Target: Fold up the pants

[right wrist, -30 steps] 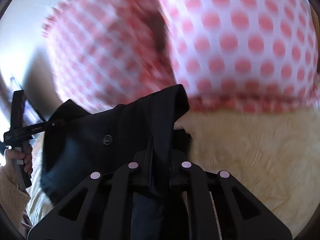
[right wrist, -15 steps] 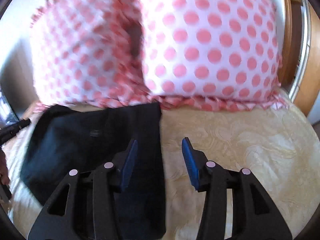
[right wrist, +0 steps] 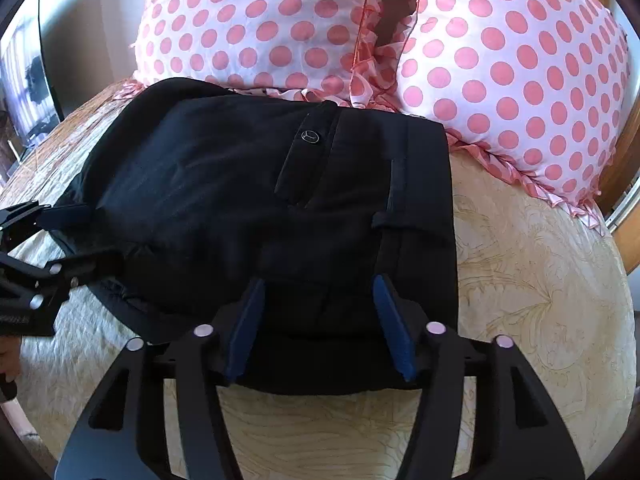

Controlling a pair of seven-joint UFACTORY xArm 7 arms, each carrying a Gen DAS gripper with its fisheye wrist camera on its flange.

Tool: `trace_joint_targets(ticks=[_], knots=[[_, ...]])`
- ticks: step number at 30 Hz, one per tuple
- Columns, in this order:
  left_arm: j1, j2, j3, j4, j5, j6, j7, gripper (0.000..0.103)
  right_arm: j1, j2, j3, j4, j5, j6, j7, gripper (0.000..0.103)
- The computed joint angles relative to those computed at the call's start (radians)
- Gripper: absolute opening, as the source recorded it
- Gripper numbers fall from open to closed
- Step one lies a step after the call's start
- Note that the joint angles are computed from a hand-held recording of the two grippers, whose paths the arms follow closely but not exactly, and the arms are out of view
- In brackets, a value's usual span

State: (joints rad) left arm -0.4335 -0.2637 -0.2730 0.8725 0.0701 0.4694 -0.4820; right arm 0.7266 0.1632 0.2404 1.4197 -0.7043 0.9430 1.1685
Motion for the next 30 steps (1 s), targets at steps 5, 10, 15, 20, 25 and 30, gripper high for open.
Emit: trace_joint_targets(ticks=[5,10,15,20,25,30], knots=[[0.019,-0.077,-0.04,-0.036,0.068,0.017,-0.117,0.097,0.015,-0.073,0.014,-0.082,-0.058,-0.03,0.142,0.084],[0.062,-0.327,-0.117,-0.197,0.136,0.023,-0.232,0.101,0.039,-0.157,0.101,-0.151,-0.162,0.07,0.316,0.1],[0.07,-0.512,-0.198,-0.312,0.166,0.091,-0.334,0.101,0.046,-0.173,0.149,-0.211,-0.156,0.042,0.454,0.101],[0.052,-0.569,-0.241,-0.357,0.181,0.143,-0.37,0.101,0.082,-0.116,0.16,-0.181,-0.184,0.08,0.521,0.101],[0.033,-0.57,-0.231,-0.378,0.182,0.143,-0.382,0.101,0.122,-0.071,0.137,-0.149,-0.192,0.091,0.525,0.101],[0.032,-0.556,-0.224,-0.388,0.181,0.123,-0.402,0.101,0.147,-0.064,0.12,-0.147,-0.209,0.106,0.543,0.101]])
